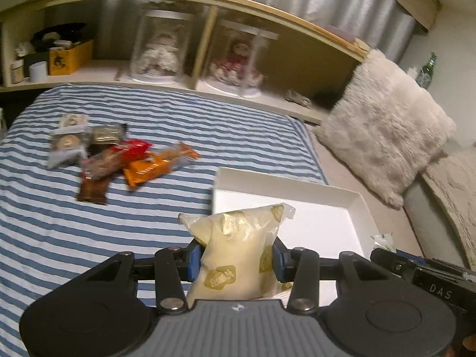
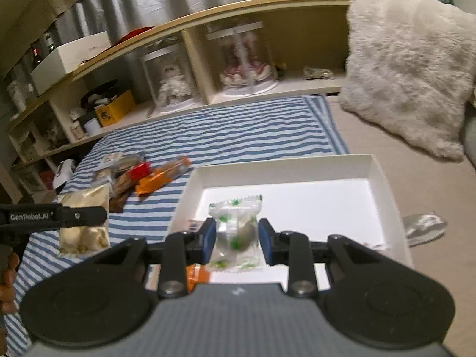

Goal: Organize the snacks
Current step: 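Carry both snacks into the white tray and open both grippers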

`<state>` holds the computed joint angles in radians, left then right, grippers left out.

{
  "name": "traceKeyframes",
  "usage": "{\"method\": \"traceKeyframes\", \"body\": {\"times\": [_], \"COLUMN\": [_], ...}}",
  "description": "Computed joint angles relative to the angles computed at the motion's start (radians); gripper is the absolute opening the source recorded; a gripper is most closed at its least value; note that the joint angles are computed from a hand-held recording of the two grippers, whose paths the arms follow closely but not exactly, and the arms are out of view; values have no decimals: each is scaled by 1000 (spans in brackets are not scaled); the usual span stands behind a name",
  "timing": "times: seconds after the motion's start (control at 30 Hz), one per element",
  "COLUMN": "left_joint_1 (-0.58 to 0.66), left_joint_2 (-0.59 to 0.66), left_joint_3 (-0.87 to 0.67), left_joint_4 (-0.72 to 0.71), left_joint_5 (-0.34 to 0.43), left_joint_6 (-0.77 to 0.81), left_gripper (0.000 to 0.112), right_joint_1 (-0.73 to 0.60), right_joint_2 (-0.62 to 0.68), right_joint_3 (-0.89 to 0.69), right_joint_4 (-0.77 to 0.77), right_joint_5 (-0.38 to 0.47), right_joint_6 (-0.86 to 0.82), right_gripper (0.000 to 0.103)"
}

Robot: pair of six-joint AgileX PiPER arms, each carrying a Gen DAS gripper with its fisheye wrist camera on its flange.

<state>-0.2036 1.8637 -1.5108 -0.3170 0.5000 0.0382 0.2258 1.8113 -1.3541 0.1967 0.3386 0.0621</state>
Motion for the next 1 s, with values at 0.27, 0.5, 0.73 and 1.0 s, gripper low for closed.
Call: {"method": "traceKeyframes", "body": {"times": [0.27, 0.5, 0.73, 1.0], "left_joint_1": [-93, -141, -144, -135], "left_joint_2": [76, 141, 205, 264], "left_joint_3": [-78, -129, -175, -221], "left_joint_4": [16, 24, -22, -9], "left_joint_5": [39, 73, 100, 122], "left_joint_6": [-55, -83, -80, -92], "left_gripper": [47, 47, 47, 47], "right_joint_1": [-76, -135, -171, -192], "right_joint_2": [-42, -55, -47, 8], "right_joint_3": [90, 150, 170, 149], "right_joint_4": [111, 224, 279, 317], "right_joint_5": [-11, -14, 4, 26], "right_joint_6": [-138, -265, -341, -380], "right_gripper": [37, 37, 37, 37]}}
